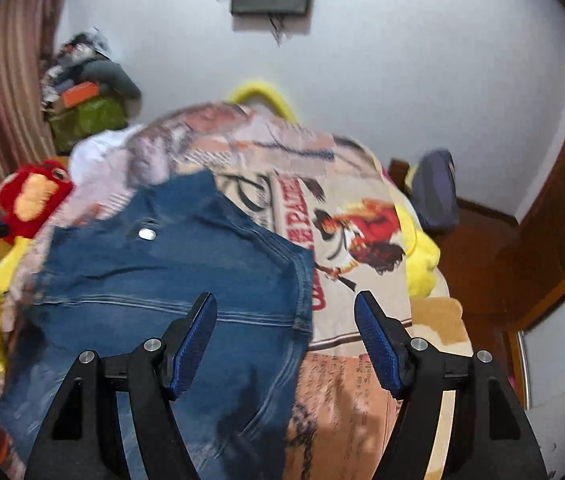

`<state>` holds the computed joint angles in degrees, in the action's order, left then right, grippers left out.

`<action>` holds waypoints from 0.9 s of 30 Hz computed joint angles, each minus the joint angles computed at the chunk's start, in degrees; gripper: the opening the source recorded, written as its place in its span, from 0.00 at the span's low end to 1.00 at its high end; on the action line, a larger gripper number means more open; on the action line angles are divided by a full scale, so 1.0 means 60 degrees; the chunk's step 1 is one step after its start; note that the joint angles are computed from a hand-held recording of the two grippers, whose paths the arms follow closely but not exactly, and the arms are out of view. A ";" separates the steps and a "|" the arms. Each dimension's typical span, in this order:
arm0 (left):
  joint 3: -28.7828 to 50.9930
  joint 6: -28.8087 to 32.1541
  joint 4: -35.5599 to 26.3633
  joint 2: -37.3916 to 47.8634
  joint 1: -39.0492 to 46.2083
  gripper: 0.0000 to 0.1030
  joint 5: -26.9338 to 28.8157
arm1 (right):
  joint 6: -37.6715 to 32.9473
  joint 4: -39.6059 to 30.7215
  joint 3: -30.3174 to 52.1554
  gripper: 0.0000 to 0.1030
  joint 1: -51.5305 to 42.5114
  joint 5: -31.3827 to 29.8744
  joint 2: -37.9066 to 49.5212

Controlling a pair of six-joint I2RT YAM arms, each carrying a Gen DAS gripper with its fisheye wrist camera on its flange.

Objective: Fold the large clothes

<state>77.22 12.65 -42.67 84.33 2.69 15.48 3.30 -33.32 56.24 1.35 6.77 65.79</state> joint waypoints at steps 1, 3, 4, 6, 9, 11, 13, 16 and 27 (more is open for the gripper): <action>-0.0145 -0.0025 -0.0208 -0.0439 0.0097 0.20 0.0253 | 0.0056 -0.0211 -0.0014 0.67 0.0160 0.0058 -0.0330; -0.0335 -0.0036 -0.0453 -0.0969 0.0179 0.20 0.0474 | 0.0286 -0.0831 -0.0002 0.67 0.0700 0.0315 -0.1191; -0.0512 -0.0005 -0.0595 -0.1388 0.0271 0.20 0.0622 | 0.0413 -0.1091 0.0003 0.67 0.0949 0.0432 -0.1537; -0.0750 0.0042 -0.0822 -0.1911 0.0407 0.20 0.0809 | 0.0777 -0.1674 -0.0007 0.69 0.1610 0.0751 -0.2300; -0.1142 0.0301 -0.1281 -0.2644 0.0741 0.24 0.1078 | 0.1586 -0.2541 -0.0151 0.83 0.2733 0.1370 -0.3318; -0.1512 0.0656 -0.1631 -0.3178 0.1149 0.36 0.1329 | 0.2155 -0.2906 -0.0418 0.92 0.3369 0.1764 -0.3909; -0.1871 0.0909 -0.1977 -0.3643 0.1521 0.71 0.1402 | 0.2908 -0.3367 -0.0783 0.95 0.4219 0.2366 -0.4507; -0.2533 0.1571 -0.2432 -0.4382 0.2527 0.82 0.1830 | 0.4611 -0.4469 -0.1272 0.95 0.6053 0.3596 -0.5037; -0.5177 0.4545 -0.3664 -0.5074 0.5614 0.83 0.2106 | 0.7709 -0.6466 -0.3176 0.95 0.7148 0.3427 -0.7249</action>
